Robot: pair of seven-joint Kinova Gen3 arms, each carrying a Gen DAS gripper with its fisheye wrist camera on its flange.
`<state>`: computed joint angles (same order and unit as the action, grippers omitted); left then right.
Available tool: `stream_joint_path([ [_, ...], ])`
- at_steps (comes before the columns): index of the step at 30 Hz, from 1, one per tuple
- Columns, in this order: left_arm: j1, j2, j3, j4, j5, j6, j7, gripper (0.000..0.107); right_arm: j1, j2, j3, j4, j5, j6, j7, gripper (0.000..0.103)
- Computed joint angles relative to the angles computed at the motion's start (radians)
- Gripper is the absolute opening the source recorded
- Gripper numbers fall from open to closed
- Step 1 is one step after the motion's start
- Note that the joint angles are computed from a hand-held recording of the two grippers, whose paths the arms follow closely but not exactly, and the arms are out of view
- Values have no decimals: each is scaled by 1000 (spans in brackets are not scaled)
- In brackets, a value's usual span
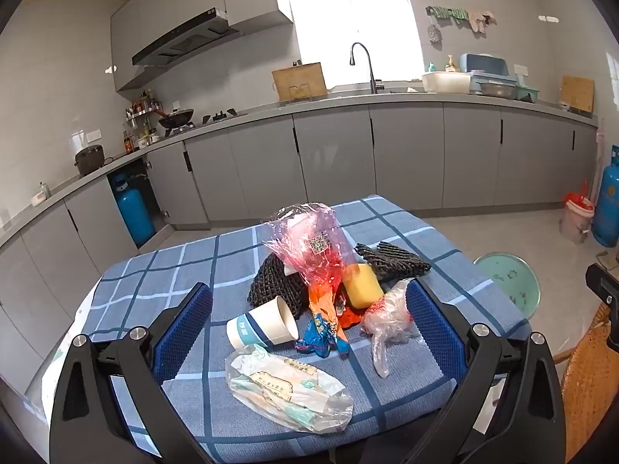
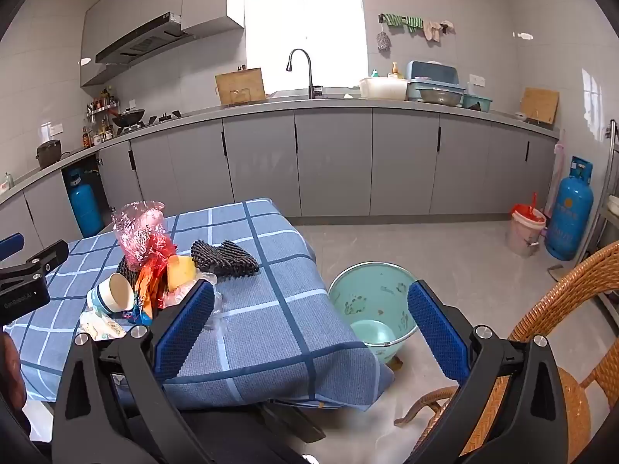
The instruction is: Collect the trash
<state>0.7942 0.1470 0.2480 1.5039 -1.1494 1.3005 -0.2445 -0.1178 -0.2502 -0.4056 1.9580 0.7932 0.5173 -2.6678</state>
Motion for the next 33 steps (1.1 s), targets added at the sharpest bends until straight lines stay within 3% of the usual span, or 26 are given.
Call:
stream_joint_path([
  [33,-10,-8,5,13,-7,5,14,99,2,5,3,6,-36,-25,34,98],
])
